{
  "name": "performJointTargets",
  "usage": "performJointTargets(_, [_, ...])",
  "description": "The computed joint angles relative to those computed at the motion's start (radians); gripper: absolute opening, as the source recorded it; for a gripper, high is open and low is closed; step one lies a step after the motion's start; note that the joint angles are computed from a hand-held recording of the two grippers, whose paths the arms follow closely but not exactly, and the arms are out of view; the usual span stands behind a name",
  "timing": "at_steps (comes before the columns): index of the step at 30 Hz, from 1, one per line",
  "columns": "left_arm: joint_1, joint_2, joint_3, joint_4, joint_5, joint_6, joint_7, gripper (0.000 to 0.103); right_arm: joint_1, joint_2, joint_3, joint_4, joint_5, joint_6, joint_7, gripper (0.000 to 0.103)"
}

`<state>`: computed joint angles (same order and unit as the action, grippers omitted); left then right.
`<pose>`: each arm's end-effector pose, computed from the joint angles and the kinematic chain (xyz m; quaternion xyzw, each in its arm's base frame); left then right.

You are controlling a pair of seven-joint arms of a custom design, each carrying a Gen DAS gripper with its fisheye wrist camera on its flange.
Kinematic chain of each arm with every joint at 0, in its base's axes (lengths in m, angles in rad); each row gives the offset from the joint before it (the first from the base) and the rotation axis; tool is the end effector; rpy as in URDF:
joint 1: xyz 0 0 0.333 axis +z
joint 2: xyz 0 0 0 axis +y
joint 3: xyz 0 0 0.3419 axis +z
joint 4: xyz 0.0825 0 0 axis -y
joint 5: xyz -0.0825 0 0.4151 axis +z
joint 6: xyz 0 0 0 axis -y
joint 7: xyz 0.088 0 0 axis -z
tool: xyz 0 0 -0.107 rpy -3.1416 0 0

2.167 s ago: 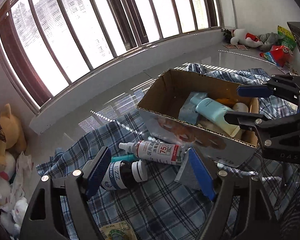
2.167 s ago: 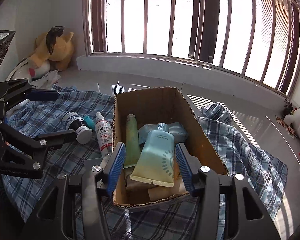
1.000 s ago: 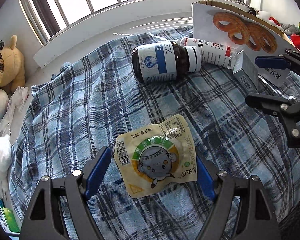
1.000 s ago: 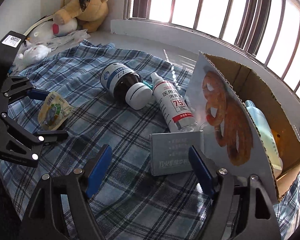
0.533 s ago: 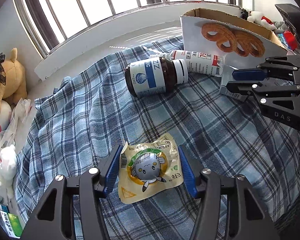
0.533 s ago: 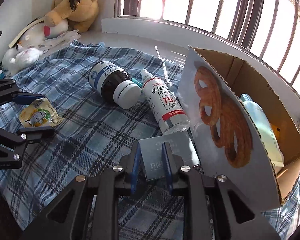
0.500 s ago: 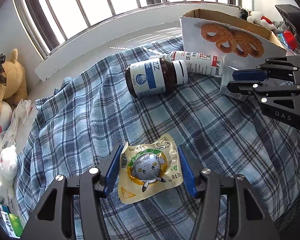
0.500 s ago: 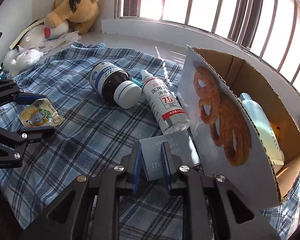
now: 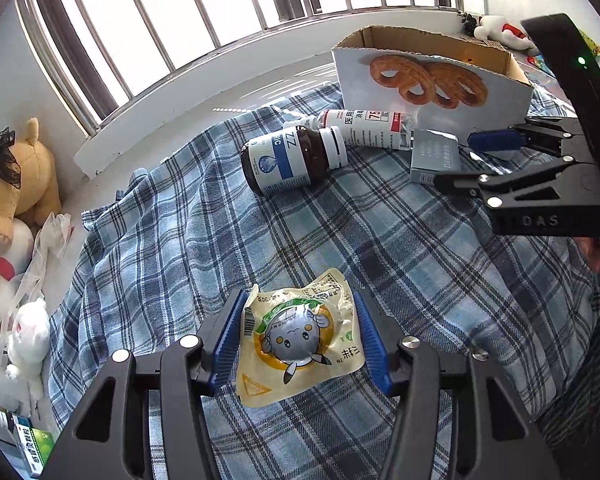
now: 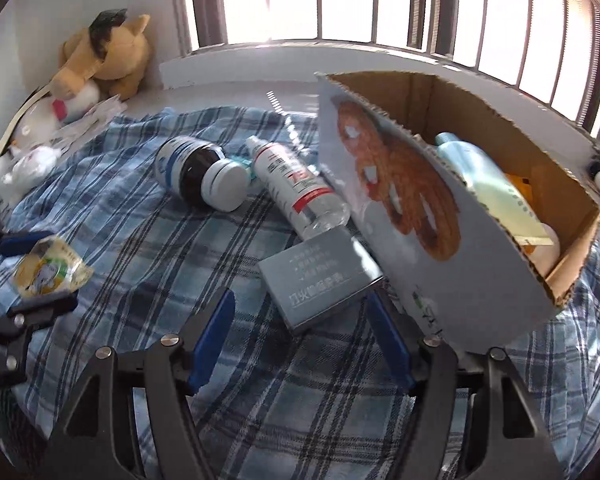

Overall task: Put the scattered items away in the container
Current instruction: 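Grasp the round yellow packet with the left gripper while the right gripper approaches the grey box, then hold the yellow packet in the left gripper while the right gripper grasps the grey box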

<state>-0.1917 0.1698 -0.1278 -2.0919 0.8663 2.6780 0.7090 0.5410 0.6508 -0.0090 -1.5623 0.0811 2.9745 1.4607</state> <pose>0.5899 -0.2175 0.3858 -0.6156 0.7217 -0.1391 0.2843 0.6845 0.3983 0.3556 -0.8148 0.4447 -0.1859 0.3220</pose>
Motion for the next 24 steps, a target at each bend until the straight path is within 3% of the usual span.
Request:
performJointTargets(3, [0.002, 0.015, 0.001, 0.011, -0.014, 0.010, -0.004, 0.057, 0.140, 0.044, -0.166, 0.059, -0.075, -0.023, 0.144, 0.079])
performJointTargets(5, [0.003, 0.022, 0.002, 0.015, -0.027, 0.018, 0.005, 0.057, 0.178, 0.075, -0.218, 0.102, -0.121, -0.050, 0.207, 0.079])
performJointTargets(8, [-0.001, 0.026, 0.003, 0.016, -0.034, 0.016, 0.020, 0.057, 0.144, 0.094, -0.185, 0.140, -0.169, -0.101, 0.232, 0.079])
performJointTargets(10, [-0.003, 0.026, 0.007, 0.016, -0.030, 0.013, 0.017, 0.057, 0.074, 0.072, -0.100, 0.122, -0.128, -0.117, 0.183, 0.070])
performJointTargets(12, [-0.007, 0.029, 0.014, 0.021, -0.014, 0.000, -0.003, 0.057, 0.034, 0.048, -0.053, 0.087, -0.117, -0.107, 0.143, 0.062])
performJointTargets(15, [-0.008, 0.033, 0.020, 0.030, 0.003, -0.012, -0.032, 0.057, 0.017, 0.013, -0.030, 0.030, -0.117, -0.080, 0.102, 0.054])
performJointTargets(19, [-0.007, 0.030, 0.016, 0.032, 0.009, -0.018, -0.040, 0.057, -0.083, -0.038, 0.098, -0.042, -0.030, -0.061, -0.044, 0.048])
performJointTargets(20, [-0.007, 0.029, 0.014, 0.032, 0.009, -0.022, -0.035, 0.057, -0.115, -0.053, 0.138, -0.067, 0.002, -0.049, -0.094, 0.041])
performJointTargets(21, [-0.008, 0.029, 0.013, 0.033, 0.010, -0.027, -0.030, 0.057, -0.148, -0.070, 0.182, -0.097, 0.032, -0.023, -0.152, 0.024])
performJointTargets(23, [-0.011, 0.031, 0.010, 0.037, 0.015, -0.038, -0.025, 0.057, -0.164, -0.100, 0.205, -0.142, 0.056, 0.006, -0.221, 0.011])
performJointTargets(24, [-0.013, 0.032, 0.009, 0.039, 0.017, -0.043, -0.023, 0.057, -0.170, -0.111, 0.214, -0.157, 0.069, 0.012, -0.250, 0.011])
